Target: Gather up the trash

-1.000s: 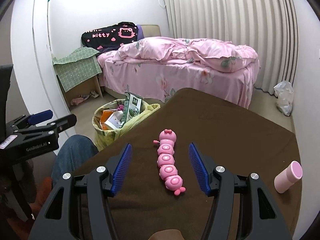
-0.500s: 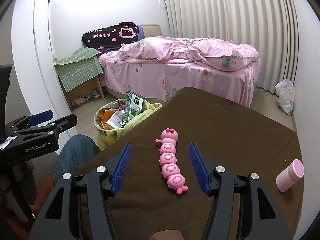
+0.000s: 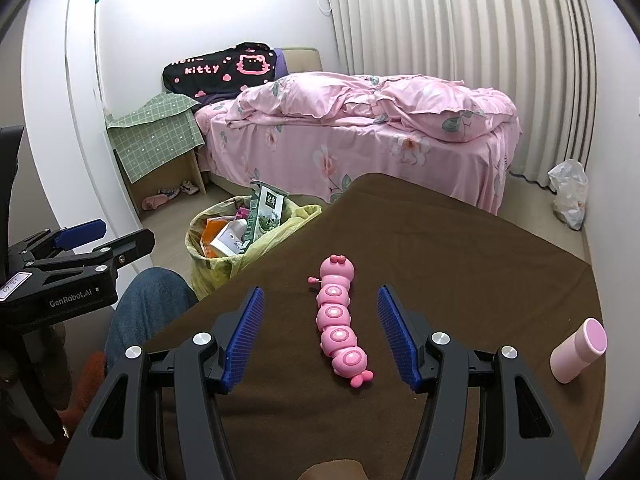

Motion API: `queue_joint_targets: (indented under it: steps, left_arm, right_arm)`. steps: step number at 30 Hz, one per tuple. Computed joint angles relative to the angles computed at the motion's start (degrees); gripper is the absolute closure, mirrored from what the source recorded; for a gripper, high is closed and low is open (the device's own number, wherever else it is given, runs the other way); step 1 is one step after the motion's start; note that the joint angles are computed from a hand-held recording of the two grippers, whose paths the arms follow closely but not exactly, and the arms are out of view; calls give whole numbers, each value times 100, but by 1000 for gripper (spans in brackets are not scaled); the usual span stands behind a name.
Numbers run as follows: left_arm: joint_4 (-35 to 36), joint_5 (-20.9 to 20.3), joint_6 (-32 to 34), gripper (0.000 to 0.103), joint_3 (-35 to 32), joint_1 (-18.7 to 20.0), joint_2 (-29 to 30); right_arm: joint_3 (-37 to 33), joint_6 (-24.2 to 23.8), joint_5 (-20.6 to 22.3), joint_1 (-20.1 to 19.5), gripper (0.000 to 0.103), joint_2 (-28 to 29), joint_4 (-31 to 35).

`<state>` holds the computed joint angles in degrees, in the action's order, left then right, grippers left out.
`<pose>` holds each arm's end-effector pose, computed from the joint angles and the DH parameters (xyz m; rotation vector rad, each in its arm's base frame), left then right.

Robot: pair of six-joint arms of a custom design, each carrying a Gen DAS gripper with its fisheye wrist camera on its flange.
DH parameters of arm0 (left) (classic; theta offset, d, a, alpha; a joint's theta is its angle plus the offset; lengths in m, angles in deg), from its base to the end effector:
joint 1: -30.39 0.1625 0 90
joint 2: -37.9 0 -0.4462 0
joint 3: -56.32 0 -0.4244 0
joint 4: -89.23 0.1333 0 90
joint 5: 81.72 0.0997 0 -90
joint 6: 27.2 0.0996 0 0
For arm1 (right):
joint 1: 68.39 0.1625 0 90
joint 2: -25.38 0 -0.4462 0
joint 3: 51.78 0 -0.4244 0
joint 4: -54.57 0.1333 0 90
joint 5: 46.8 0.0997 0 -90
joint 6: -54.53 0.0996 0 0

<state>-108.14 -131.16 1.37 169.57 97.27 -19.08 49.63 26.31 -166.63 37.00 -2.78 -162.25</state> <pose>-0.0536 -0.6299 0.2137 0.6126 2.1608 -1.0173 0.2518 -0.5991 -0.0044 0.5713 -2.2664 1.0931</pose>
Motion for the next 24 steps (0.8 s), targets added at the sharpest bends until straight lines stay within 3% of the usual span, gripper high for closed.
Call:
queue_joint_targets:
  steps: [24]
  left_arm:
    - [108, -106, 35, 21, 1, 38, -17]
  right_arm:
    - [55, -19, -65, -17, 47, -53, -59]
